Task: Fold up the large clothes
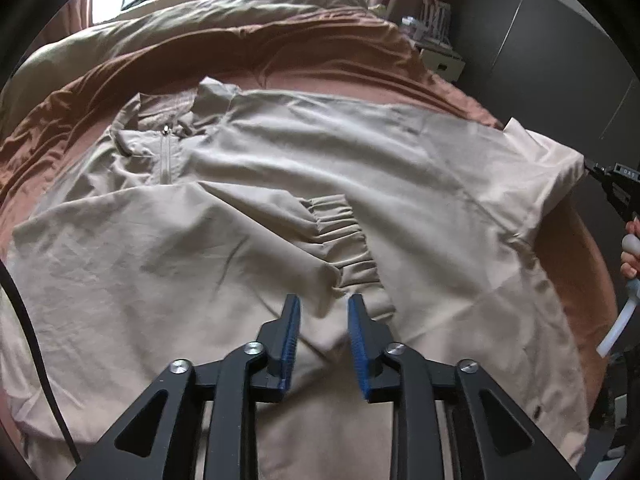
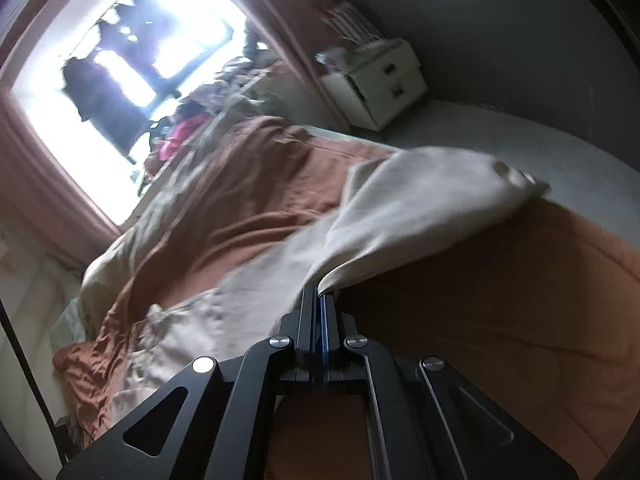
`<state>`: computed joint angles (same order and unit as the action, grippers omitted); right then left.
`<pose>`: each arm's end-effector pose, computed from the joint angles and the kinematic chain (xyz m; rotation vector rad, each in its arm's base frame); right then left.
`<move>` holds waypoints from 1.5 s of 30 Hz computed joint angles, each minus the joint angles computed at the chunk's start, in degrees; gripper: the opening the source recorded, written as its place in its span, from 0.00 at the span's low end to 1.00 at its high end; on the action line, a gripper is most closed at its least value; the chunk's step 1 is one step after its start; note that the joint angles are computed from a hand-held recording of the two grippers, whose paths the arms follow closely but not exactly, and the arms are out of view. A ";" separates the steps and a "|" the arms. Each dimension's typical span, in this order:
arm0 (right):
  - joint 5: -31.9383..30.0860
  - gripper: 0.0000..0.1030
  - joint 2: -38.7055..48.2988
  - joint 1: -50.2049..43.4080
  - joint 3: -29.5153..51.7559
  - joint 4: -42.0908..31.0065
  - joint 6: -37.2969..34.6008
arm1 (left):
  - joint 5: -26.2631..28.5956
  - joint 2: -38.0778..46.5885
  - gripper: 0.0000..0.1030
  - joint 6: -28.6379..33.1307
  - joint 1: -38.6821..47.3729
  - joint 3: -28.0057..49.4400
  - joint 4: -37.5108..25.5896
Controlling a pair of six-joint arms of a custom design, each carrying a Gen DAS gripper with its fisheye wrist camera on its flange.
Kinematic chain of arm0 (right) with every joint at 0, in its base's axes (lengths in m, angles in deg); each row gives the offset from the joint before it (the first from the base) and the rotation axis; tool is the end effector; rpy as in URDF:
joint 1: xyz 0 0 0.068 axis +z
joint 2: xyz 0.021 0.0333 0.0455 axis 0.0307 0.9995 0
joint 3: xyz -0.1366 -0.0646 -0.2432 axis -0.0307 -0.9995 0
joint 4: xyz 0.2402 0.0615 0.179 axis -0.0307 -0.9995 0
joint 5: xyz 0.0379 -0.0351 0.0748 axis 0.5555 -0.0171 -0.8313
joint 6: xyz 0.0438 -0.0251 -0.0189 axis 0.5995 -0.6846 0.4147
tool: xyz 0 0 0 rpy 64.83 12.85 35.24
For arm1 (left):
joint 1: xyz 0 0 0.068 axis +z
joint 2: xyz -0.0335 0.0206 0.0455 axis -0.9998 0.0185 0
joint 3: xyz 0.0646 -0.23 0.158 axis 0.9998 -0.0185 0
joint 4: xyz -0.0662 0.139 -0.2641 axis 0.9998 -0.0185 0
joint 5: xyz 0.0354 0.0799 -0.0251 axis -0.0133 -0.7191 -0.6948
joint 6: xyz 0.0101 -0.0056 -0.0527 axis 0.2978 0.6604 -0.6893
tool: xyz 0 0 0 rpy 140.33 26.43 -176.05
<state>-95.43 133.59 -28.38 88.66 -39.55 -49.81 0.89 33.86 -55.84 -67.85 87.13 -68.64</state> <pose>0.2669 -0.1217 0.2636 0.2210 2.1548 0.8617 0.2501 0.0848 0.2298 -0.0870 2.5726 -0.1874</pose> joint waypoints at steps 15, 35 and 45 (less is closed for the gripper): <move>-9.62 0.00 -18.53 4.95 0.61 -20.77 -13.10 | 9.67 -11.06 0.47 11.26 16.79 4.13 -14.15; 3.11 0.00 -14.59 33.19 -13.07 -9.82 0.53 | 15.59 -9.48 0.48 31.66 38.44 8.74 -24.08; -8.88 0.97 -7.50 5.15 -6.20 -41.50 -35.93 | 14.79 -10.39 0.48 28.08 35.19 4.61 -21.95</move>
<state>-104.31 126.09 -23.24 82.46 -81.05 -85.74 15.68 23.47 -27.76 -32.66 91.73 -90.59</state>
